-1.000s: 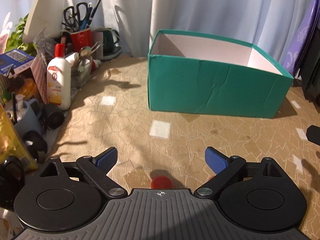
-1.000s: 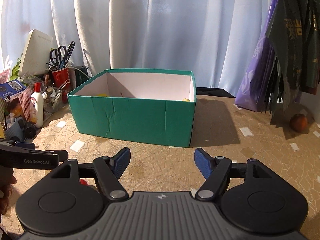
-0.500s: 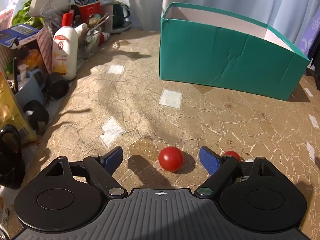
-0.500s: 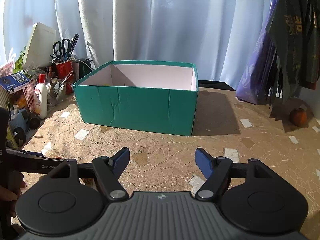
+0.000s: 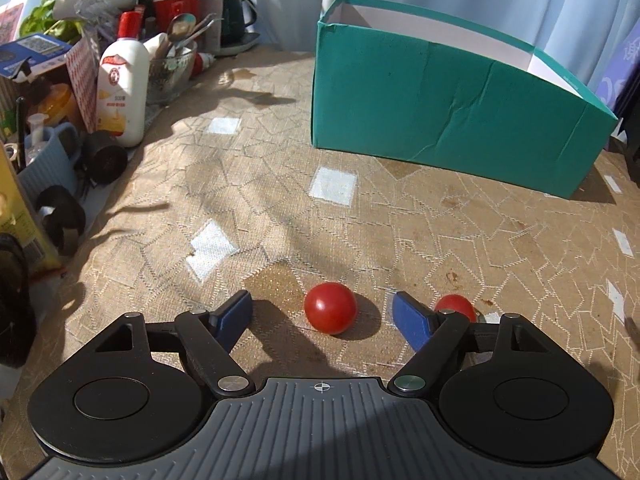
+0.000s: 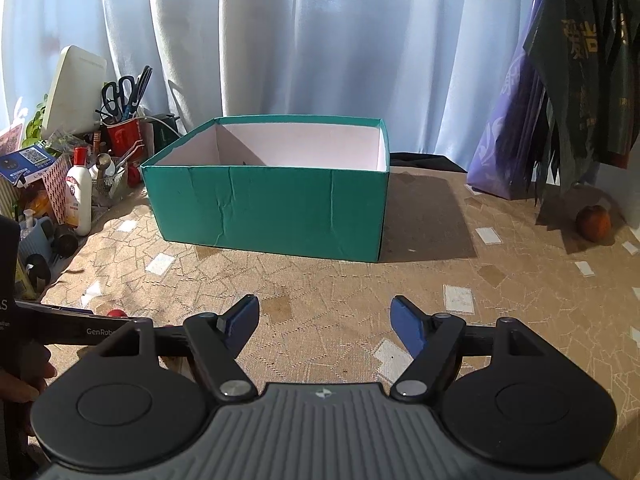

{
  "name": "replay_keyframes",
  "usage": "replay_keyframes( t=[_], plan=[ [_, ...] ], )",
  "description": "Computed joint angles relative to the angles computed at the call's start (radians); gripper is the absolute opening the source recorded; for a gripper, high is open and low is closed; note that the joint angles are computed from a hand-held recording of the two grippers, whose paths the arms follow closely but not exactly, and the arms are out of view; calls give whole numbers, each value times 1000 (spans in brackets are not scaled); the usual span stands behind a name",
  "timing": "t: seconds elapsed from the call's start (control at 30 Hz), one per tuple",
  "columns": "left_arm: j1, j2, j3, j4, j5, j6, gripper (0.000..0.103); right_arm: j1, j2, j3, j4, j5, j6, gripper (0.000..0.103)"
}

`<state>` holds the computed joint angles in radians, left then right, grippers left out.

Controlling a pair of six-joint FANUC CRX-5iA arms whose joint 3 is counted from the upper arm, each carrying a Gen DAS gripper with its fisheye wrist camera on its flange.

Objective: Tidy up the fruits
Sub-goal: 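Lower the left tool onto a red cherry tomato on the table and close, then grasp another red cherry tomato with the right tool while the left tool holds its tomato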

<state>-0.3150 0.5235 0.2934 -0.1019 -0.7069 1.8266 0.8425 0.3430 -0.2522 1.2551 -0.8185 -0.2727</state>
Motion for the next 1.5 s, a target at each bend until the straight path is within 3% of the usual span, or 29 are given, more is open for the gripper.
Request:
replay_keyframes(
  t=[0.2,0.4,0.53,0.8,1.1,1.33,1.5],
  plan=[
    [-3,1,8,-18,-3,27,71,1,4,5,-13,5,7,73],
    [4,-3,6,-7,-8,31,54,3,3,2,-2,3,0,73],
    [14,-8,-9,39,1,-4,33,3,5,4,-2,8,2,73],
    [24,-17,-35,105,10,-47,30,5,9,11,-10,10,17,73],
    [8,-50,-18,30,-1,-4,30,7,33,40,-65,60,89,73],
    [7,-70,-16,-2,-12,15,30,10,98,110,-112,132,194,73],
    [9,-75,-19,-6,-11,20,30,20,147,175,-166,133,275,68]
  ],
)
